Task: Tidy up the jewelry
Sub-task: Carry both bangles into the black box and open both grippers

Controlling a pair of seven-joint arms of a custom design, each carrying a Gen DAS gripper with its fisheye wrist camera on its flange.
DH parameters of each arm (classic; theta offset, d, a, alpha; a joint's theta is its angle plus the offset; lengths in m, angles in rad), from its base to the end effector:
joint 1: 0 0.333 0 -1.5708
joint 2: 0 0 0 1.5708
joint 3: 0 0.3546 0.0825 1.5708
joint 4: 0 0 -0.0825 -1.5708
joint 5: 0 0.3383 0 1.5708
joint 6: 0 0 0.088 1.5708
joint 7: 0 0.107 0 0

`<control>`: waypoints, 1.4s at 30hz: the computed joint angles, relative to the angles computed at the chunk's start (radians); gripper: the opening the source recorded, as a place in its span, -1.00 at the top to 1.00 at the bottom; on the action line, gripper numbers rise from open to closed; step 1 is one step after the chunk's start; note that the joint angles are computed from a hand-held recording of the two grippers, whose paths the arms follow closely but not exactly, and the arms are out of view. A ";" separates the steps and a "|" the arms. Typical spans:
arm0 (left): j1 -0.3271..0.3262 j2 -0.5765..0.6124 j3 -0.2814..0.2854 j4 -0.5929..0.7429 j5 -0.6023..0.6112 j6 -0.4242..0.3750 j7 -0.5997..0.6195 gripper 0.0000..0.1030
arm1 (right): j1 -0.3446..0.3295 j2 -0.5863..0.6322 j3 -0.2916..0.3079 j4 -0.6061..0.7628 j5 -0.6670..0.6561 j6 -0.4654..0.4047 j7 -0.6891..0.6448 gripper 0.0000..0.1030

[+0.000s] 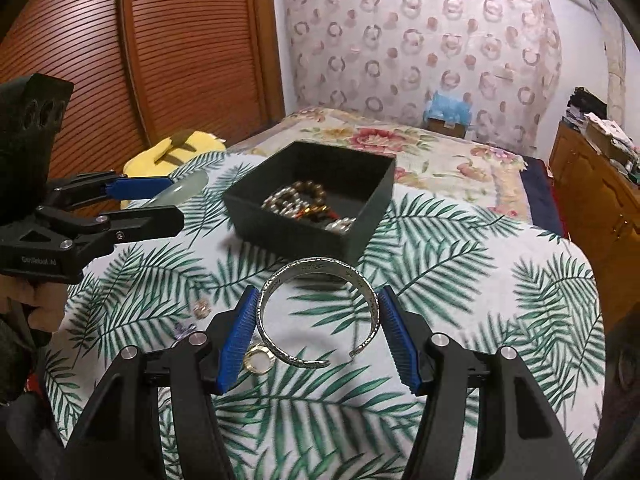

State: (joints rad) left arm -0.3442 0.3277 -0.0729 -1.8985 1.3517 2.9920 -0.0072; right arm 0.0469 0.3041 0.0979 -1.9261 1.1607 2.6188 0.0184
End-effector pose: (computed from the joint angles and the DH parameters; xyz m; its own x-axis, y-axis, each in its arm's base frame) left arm 0.5358 -0.3079 0.4433 -0.1540 -0.9822 0.1079 -0.6399 0.0160 -0.7683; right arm 0.6135 0.0627 0.4282 0.7019 -0.7089 -0.0688 -0.5156 -0.4391 -0.7358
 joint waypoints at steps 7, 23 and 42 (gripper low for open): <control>0.019 0.068 -0.003 0.085 -0.183 0.009 0.203 -0.31 | -0.017 0.048 0.001 0.093 -0.018 -0.021 0.033 -0.23; 0.024 0.206 0.000 0.221 -0.577 0.036 0.600 -0.31 | -0.037 0.166 0.040 0.287 -0.132 -0.042 0.153 -0.23; -0.236 0.173 0.372 0.148 -0.635 0.161 0.513 -0.46 | -0.017 0.238 0.079 0.386 -0.268 -0.016 0.241 -0.23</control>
